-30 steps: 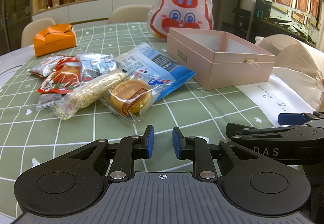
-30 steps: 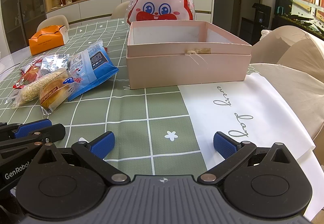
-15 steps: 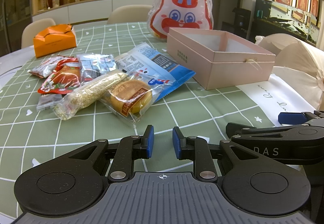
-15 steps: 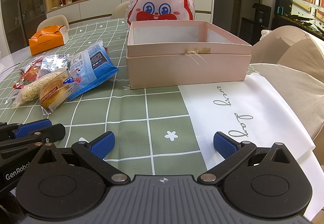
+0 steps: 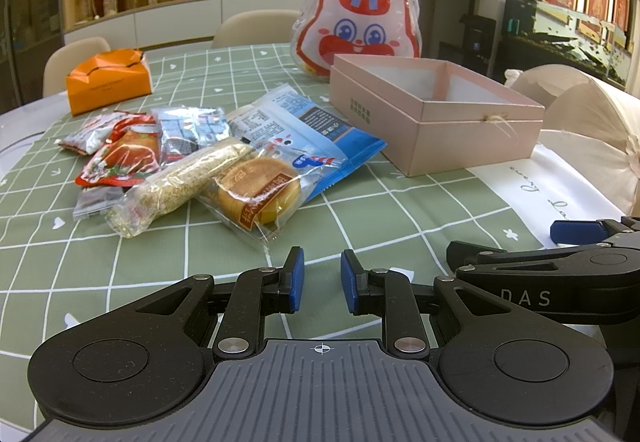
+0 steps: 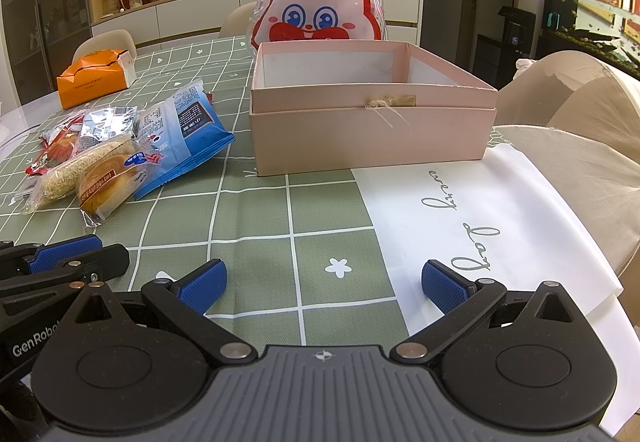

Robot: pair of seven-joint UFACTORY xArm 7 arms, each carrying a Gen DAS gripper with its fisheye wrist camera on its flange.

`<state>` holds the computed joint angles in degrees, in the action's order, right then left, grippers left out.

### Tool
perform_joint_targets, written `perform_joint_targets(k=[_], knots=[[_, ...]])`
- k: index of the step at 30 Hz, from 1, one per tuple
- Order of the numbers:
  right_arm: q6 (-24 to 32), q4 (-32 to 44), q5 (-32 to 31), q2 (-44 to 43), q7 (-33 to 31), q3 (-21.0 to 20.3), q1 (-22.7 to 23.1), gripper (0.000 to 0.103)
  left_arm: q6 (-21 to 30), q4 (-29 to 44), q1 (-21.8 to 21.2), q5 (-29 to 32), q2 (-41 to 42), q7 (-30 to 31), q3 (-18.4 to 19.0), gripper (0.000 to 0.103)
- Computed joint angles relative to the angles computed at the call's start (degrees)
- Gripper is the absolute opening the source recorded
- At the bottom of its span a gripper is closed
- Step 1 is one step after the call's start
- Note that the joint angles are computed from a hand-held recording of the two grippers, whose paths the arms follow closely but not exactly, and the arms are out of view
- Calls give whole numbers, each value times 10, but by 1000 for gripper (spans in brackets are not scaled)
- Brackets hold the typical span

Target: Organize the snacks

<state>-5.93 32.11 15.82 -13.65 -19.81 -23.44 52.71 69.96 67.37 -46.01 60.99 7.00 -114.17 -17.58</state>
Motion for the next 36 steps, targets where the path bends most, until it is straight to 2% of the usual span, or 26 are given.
perform_joint_targets(k=[9,15,17,20,21,24,25,28,30,31,32,33,36], knots=[[0,0,-1,0,1,-3,2,103,0,0,0,0,0,0,0,25],[-1,-5,-5,-4,-5,-30,24,103,4,5,-2,0,4,2,0,25],[37,5,-11,-8,2,12,-21,103,-5,-5,-2,3,-3,-8,1,24],[133,37,-31,-12,13,67,-90,103,-59,-38,15,0,-36,-23,2,24],[170,51,-39,-13,16,80,-109,103,-101,-59,30,-14,-62,-19,6,24],[208,64,-29,-13,-4,97,-131,103,-200,-120,77,-39,-147,13,20,25],[212,65,-26,-12,-5,105,-140,103,-211,-135,90,-40,-173,25,24,25],[238,74,-57,-12,44,158,-193,103,-220,-195,141,-29,-280,67,54,25],[298,110,-58,0,40,174,-209,103,-254,-233,180,-32,-334,133,109,24],[324,127,-47,6,25,176,-211,101,-260,-243,201,-38,-344,164,135,24],[336,139,-33,8,9,178,-212,92,-257,-245,222,-40,-344,178,149,24],[334,143,-23,6,1,184,-214,89,-262,-249,247,-45,-338,189,171,24],[323,153,13,-9,-30,203,-215,89,-328,-262,292,-74,-303,218,228,24]])
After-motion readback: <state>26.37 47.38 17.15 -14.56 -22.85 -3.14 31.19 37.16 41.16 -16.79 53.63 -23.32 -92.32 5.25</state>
